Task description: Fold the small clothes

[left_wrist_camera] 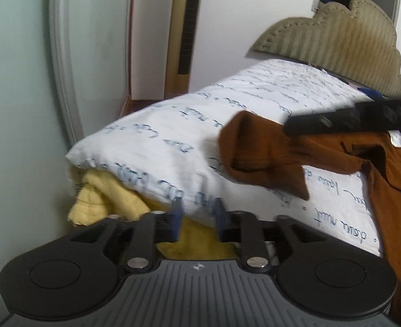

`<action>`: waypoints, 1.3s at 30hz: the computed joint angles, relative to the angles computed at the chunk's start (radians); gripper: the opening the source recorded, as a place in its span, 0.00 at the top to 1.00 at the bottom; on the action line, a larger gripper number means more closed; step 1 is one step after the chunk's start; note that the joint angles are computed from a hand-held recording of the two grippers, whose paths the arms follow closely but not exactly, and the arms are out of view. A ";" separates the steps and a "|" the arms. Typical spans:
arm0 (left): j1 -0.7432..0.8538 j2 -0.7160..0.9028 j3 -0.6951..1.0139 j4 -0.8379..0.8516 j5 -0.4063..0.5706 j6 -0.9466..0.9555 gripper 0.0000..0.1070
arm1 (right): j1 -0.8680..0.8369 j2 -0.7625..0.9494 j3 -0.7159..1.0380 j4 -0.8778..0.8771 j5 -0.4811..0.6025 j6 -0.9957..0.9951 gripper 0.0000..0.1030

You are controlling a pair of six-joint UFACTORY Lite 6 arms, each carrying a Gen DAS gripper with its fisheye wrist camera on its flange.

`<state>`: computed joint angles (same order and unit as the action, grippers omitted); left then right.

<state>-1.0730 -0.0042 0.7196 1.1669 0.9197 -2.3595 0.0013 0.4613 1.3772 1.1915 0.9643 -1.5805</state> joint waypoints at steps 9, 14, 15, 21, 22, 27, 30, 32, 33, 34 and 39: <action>0.020 -0.076 -0.050 0.087 0.005 -0.025 0.34 | 0.302 0.060 0.174 -0.366 -0.355 0.172 0.39; 0.069 -0.057 -0.035 0.146 -0.058 -0.055 0.34 | 0.319 0.227 0.352 -0.503 -0.280 0.413 0.89; 0.072 -0.049 -0.026 0.146 -0.061 -0.055 0.34 | 0.310 0.220 0.328 -0.472 -0.286 0.397 0.90; 0.106 0.009 0.041 0.197 -0.109 -0.083 0.32 | 0.178 0.215 0.307 -0.161 -0.187 0.292 0.91; 0.116 0.039 0.072 0.209 -0.121 -0.074 0.31 | 0.145 0.213 0.302 -0.097 -0.156 0.268 0.91; 0.155 0.243 0.290 0.240 -0.198 -0.007 0.26 | 0.048 0.249 0.373 -0.040 -0.085 0.310 0.91; 0.175 0.382 0.455 0.229 -0.254 0.063 0.26 | -0.013 0.243 0.393 -0.042 -0.067 0.325 0.90; 0.175 0.463 0.554 0.247 -0.280 0.102 0.26 | -0.064 0.227 0.391 -0.026 -0.049 0.310 0.91; 0.176 0.511 0.616 0.246 -0.286 0.124 0.26 | -0.096 0.215 0.380 -0.016 -0.039 0.296 0.90; 0.181 0.569 0.695 0.213 -0.289 0.174 0.26 | -0.126 0.217 0.393 -0.012 -0.028 0.294 0.91; 0.212 0.811 1.066 0.060 -0.283 0.417 0.26 | -0.292 0.236 0.461 -0.011 0.012 0.310 0.91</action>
